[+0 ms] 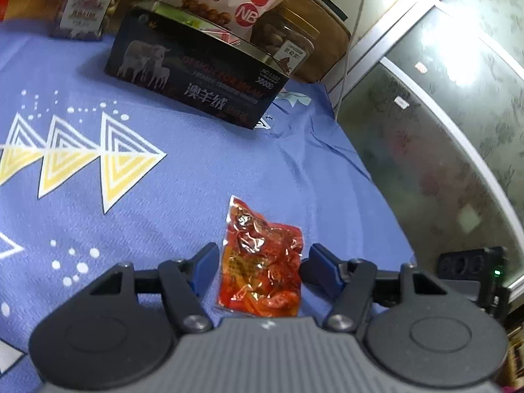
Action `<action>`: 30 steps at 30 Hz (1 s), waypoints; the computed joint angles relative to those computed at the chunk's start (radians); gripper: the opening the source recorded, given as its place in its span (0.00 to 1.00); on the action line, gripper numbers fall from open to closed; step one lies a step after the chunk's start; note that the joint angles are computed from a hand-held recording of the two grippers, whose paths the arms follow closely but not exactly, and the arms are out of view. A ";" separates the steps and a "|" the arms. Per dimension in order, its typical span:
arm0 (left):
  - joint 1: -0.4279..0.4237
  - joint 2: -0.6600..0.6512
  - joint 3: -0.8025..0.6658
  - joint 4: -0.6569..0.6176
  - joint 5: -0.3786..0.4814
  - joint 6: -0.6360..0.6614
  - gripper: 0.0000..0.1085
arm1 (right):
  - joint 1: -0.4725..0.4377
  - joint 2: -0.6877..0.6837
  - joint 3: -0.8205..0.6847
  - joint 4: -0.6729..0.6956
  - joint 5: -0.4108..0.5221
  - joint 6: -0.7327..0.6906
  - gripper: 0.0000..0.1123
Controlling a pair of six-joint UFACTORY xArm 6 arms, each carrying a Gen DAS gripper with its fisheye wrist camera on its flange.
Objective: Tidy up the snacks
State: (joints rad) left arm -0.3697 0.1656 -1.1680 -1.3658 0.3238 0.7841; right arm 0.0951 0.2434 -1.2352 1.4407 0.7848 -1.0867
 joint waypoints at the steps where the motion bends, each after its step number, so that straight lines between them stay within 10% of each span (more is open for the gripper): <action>1: 0.003 0.001 -0.001 -0.009 0.007 0.007 0.57 | 0.000 0.014 -0.016 -0.004 0.013 0.034 0.19; 30: 0.040 -0.008 0.007 -0.093 0.081 0.080 0.56 | -0.029 0.112 -0.146 0.047 0.125 0.099 0.03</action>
State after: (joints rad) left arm -0.3293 0.1575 -1.1608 -1.4585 0.4053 0.8644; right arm 0.0661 0.3555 -1.3815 1.4875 0.9102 -0.9878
